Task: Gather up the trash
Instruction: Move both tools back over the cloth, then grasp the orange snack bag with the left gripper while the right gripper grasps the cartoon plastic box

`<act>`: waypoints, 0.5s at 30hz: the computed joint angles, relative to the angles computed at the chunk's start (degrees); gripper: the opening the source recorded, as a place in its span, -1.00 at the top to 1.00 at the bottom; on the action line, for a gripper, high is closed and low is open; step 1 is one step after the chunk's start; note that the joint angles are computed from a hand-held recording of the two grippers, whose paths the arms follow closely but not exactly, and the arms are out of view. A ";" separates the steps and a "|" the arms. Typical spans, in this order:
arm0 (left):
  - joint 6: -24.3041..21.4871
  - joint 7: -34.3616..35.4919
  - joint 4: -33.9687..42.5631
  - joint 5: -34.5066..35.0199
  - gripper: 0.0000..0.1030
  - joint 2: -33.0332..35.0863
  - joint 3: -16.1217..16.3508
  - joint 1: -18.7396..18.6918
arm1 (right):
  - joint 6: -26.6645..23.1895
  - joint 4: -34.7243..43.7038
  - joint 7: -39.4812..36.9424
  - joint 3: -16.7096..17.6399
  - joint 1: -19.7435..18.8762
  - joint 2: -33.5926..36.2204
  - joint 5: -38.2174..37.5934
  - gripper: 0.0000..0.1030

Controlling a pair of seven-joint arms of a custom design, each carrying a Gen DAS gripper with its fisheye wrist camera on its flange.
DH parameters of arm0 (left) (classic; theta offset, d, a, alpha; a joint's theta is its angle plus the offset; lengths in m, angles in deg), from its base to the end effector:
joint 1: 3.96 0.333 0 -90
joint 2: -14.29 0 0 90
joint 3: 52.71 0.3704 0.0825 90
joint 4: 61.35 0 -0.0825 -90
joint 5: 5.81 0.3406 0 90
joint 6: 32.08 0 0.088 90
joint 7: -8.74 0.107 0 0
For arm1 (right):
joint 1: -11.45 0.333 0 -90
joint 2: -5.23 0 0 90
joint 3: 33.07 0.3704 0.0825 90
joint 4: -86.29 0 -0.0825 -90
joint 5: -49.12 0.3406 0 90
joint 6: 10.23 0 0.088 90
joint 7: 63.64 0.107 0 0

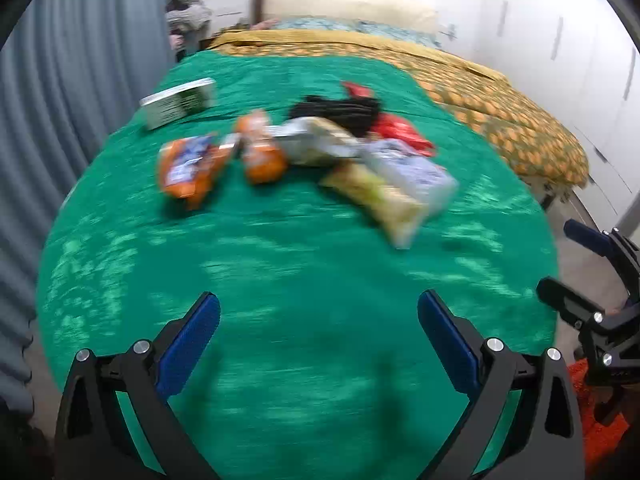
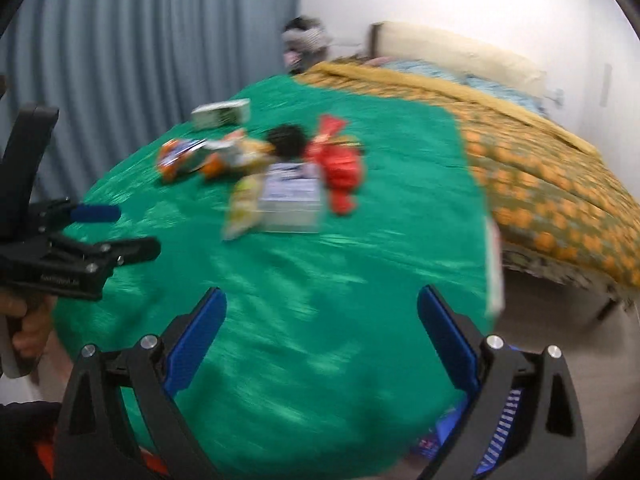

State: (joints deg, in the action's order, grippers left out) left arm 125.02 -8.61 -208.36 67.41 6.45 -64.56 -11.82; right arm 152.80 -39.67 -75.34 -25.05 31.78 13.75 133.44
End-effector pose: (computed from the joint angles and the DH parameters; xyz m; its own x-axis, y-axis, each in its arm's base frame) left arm 0.3747 -0.1759 0.4121 0.3593 -0.9320 0.0485 -0.6998 -0.3035 -0.6467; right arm 0.4945 0.2040 0.4210 0.7932 -0.6090 -0.0084 -0.4212 -0.5386 -0.7298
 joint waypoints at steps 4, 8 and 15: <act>0.66 1.93 -3.57 -0.23 -0.90 -3.02 2.30 2.40 | 2.51 3.19 11.31 1.17 2.95 4.28 -11.14 -0.82; 1.86 5.83 -3.24 1.00 -0.90 -2.35 3.95 5.07 | 5.21 4.77 20.65 2.06 4.88 7.93 -20.45 -0.82; 4.99 16.47 3.07 0.68 -0.90 4.74 7.14 10.11 | 6.21 5.51 27.74 4.08 3.50 10.60 -27.59 -0.84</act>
State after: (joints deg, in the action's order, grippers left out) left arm 130.01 7.87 -205.29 68.09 11.19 -57.42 -1.71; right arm 159.01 -34.16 -47.60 -20.97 35.28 24.35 105.86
